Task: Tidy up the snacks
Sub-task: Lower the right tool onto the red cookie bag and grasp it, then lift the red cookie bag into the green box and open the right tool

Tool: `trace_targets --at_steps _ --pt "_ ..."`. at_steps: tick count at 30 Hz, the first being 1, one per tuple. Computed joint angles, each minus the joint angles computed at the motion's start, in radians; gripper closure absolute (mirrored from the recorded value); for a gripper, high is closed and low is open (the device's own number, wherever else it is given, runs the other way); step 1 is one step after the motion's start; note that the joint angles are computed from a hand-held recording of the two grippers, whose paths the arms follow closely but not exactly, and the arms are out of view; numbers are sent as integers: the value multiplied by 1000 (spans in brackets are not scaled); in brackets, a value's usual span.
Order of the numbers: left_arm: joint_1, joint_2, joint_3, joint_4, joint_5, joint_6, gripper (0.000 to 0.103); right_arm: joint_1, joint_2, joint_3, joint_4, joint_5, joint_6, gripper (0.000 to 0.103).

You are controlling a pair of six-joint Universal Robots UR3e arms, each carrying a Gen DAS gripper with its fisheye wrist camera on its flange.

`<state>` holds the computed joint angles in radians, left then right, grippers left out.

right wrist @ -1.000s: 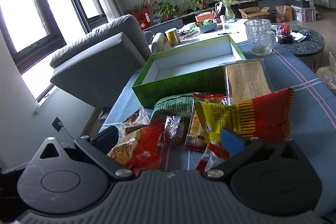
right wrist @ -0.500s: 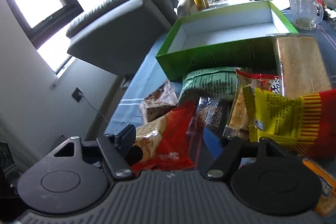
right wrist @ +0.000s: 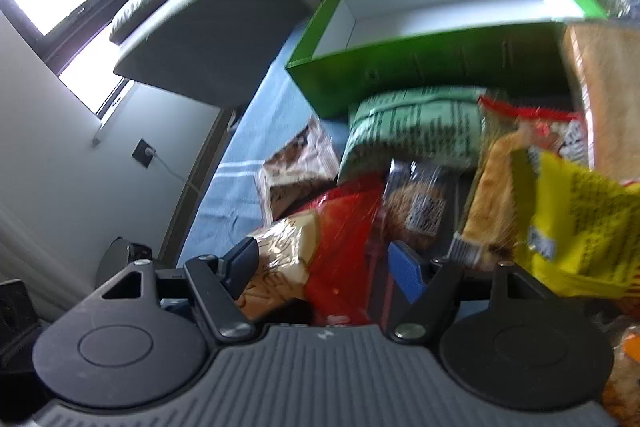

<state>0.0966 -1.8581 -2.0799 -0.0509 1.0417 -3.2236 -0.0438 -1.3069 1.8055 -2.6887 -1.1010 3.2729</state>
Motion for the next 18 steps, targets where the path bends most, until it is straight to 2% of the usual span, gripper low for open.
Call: trace_targets --at_steps 5,7,8,10,13,18 --pt "4 -22 6 21 -21 8 12 0 17 -29 53 19 7 32" --pt "-3 -13 -2 35 -11 12 13 -5 17 -44 99 61 -9 31" --pt "2 -3 -15 49 -24 21 18 1 6 -35 89 52 -9 31" --pt "7 27 -38 79 -45 49 20 8 -26 -9 59 36 -26 35" --pt "10 76 -42 71 -71 51 21 -24 -87 37 39 91 -48 50" --pt "-22 100 -10 86 -63 39 21 -69 -174 76 20 132 -77 51"
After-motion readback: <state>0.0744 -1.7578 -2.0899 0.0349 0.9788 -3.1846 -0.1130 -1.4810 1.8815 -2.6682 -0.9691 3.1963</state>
